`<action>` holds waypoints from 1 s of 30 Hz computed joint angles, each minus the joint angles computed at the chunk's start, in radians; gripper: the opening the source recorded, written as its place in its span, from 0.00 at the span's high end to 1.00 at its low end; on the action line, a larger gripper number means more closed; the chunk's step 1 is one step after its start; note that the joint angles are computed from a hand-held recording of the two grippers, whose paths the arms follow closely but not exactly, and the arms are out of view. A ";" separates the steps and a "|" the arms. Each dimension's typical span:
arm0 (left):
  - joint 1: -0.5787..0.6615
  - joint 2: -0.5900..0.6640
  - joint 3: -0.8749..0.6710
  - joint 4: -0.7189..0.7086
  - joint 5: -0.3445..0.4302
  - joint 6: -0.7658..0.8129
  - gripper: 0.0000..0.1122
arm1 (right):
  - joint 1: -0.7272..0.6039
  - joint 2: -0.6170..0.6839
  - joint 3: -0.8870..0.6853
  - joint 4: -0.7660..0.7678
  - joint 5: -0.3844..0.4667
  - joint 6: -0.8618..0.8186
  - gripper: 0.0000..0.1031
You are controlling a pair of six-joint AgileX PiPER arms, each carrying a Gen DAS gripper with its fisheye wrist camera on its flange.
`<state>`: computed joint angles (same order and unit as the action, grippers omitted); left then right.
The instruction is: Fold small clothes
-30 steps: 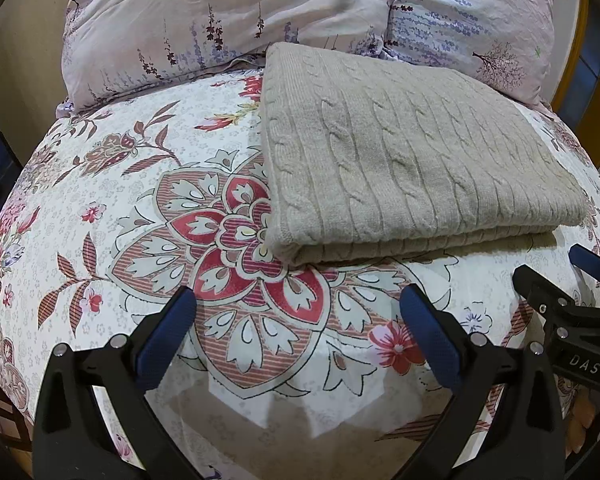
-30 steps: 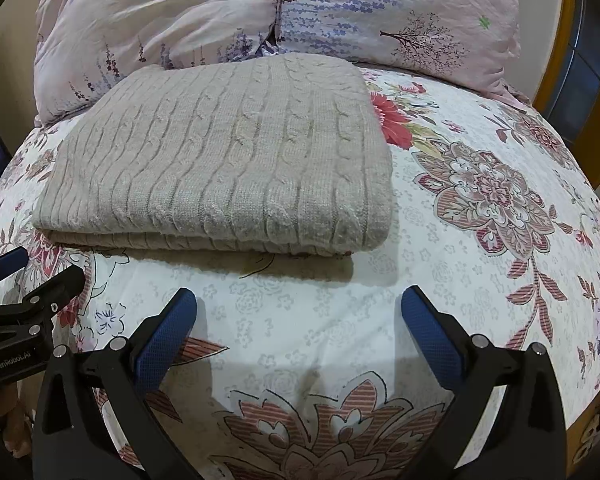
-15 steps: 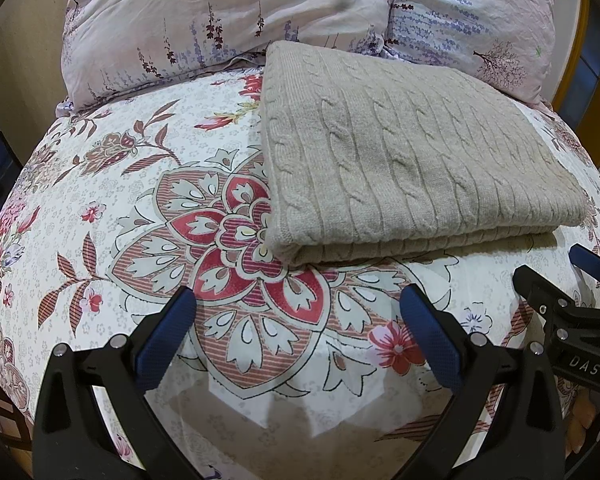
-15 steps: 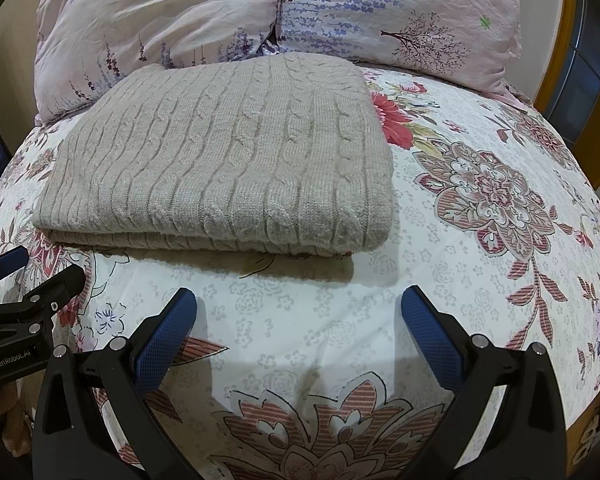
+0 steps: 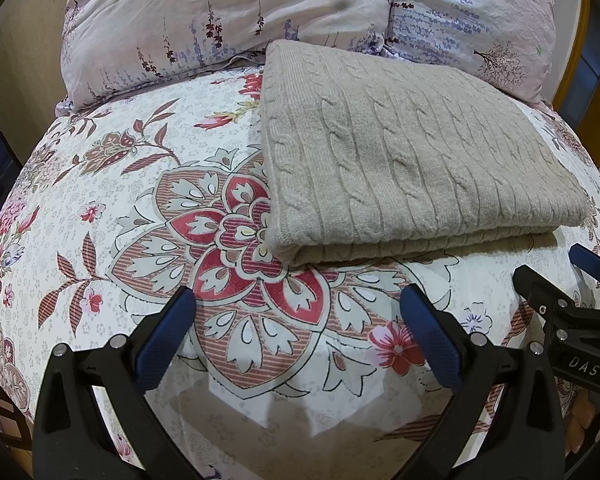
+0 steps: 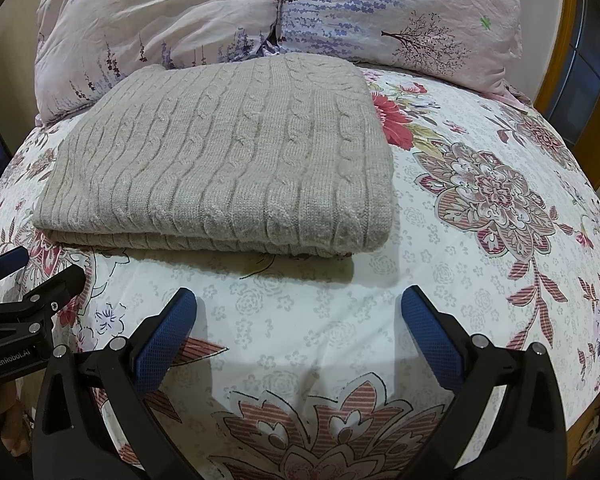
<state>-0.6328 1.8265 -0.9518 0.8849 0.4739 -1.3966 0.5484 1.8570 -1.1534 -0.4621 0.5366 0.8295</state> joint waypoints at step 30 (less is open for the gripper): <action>0.004 -0.001 0.004 -0.001 -0.007 0.007 0.10 | -0.005 -0.003 0.008 0.004 -0.010 -0.013 0.01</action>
